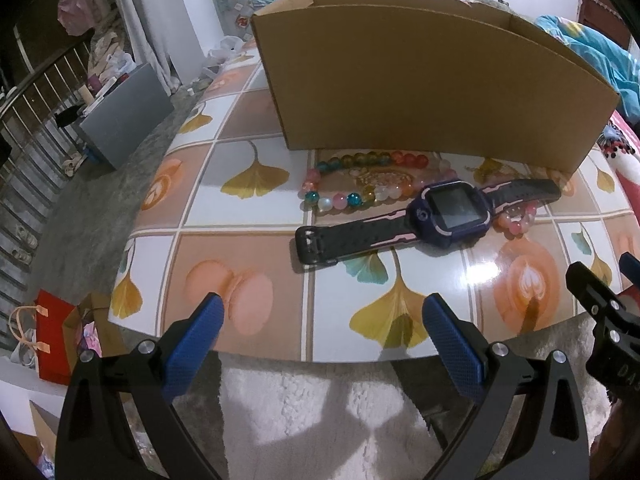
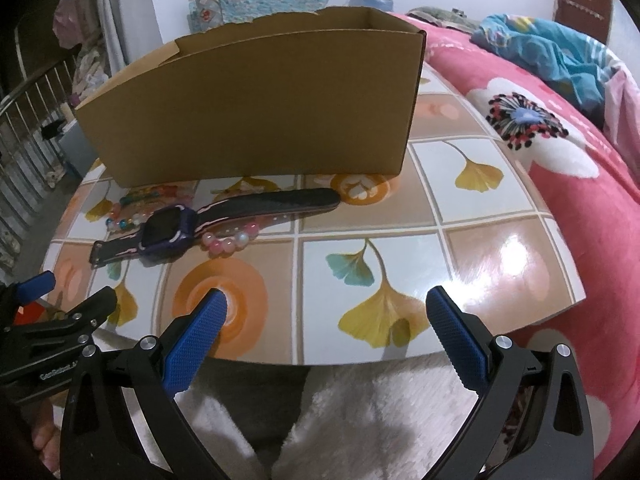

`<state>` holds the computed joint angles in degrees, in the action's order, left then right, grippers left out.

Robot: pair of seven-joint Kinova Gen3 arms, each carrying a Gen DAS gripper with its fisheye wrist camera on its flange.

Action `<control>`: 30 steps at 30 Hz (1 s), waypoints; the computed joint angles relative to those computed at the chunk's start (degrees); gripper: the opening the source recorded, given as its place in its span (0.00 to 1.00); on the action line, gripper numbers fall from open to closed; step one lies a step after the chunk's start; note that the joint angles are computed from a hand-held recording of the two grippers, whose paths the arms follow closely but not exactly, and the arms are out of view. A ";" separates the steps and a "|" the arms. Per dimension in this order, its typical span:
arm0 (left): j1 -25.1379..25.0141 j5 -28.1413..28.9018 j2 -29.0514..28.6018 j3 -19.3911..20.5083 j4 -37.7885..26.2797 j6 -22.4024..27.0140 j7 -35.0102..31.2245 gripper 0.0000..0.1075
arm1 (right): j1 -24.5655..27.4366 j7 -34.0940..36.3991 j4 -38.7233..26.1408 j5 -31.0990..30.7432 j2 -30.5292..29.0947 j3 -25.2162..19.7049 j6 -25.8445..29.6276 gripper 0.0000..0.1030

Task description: Organize jewelry

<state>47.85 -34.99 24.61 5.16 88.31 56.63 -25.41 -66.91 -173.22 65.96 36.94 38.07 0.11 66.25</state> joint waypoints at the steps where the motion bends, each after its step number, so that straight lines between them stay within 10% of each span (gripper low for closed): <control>1: -0.16 -0.03 0.24 0.08 -0.06 -0.27 -0.35 0.91 | 0.10 0.10 0.04 -0.02 0.04 0.01 0.05 0.93; 30: -6.76 9.02 0.82 -0.46 0.65 -8.71 -11.04 0.92 | 3.21 4.56 6.51 1.34 -1.62 -0.44 -7.65 0.93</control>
